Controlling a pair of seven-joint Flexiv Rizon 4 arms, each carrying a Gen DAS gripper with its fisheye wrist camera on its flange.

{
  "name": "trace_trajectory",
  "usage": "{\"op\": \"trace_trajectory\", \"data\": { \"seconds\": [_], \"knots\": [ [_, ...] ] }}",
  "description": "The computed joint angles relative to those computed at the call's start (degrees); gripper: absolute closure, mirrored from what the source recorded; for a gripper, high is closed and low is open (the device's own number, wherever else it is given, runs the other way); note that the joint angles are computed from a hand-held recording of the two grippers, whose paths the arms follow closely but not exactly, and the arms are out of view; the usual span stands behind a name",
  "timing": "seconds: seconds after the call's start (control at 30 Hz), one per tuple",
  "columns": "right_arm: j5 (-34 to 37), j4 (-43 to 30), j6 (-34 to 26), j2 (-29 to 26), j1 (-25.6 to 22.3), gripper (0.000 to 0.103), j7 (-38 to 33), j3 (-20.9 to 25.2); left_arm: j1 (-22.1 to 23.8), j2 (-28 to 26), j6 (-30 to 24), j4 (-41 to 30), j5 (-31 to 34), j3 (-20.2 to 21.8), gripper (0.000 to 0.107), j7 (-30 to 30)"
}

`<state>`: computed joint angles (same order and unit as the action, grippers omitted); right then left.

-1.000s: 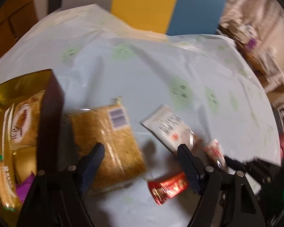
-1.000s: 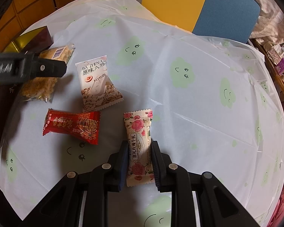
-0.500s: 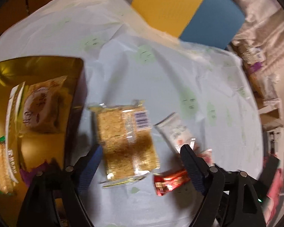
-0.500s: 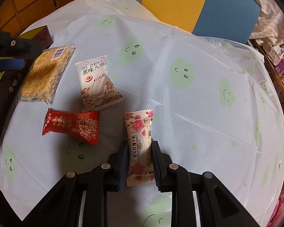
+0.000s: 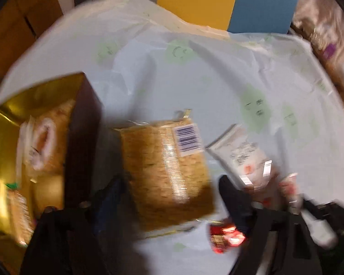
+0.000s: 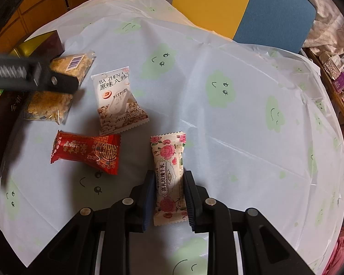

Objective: Organize snacks
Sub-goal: 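Grasp the clear rice-crispy pack with the left gripper while the right gripper holds the pink candy, then carry the rice-crispy pack into the gold tray and release it with the left gripper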

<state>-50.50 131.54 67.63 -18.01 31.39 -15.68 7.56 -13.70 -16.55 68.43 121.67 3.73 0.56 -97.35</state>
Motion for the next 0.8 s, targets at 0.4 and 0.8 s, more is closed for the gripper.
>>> {"op": "trace_trajectory", "data": {
  "seconds": [0.4,0.8],
  "knots": [
    [-1.34,0.93,2.94,0.06,-0.59,0.078,0.39,-1.08,3.16,5.92,21.39,17.18,-2.01,-2.71,0.032,10.34],
    [-5.19,2.13,6.40,0.10,-1.30,0.078,2.80,-2.41,6.76,7.62,41.85,30.73,1.51,-6.44,0.031,16.61]
  ]
}}
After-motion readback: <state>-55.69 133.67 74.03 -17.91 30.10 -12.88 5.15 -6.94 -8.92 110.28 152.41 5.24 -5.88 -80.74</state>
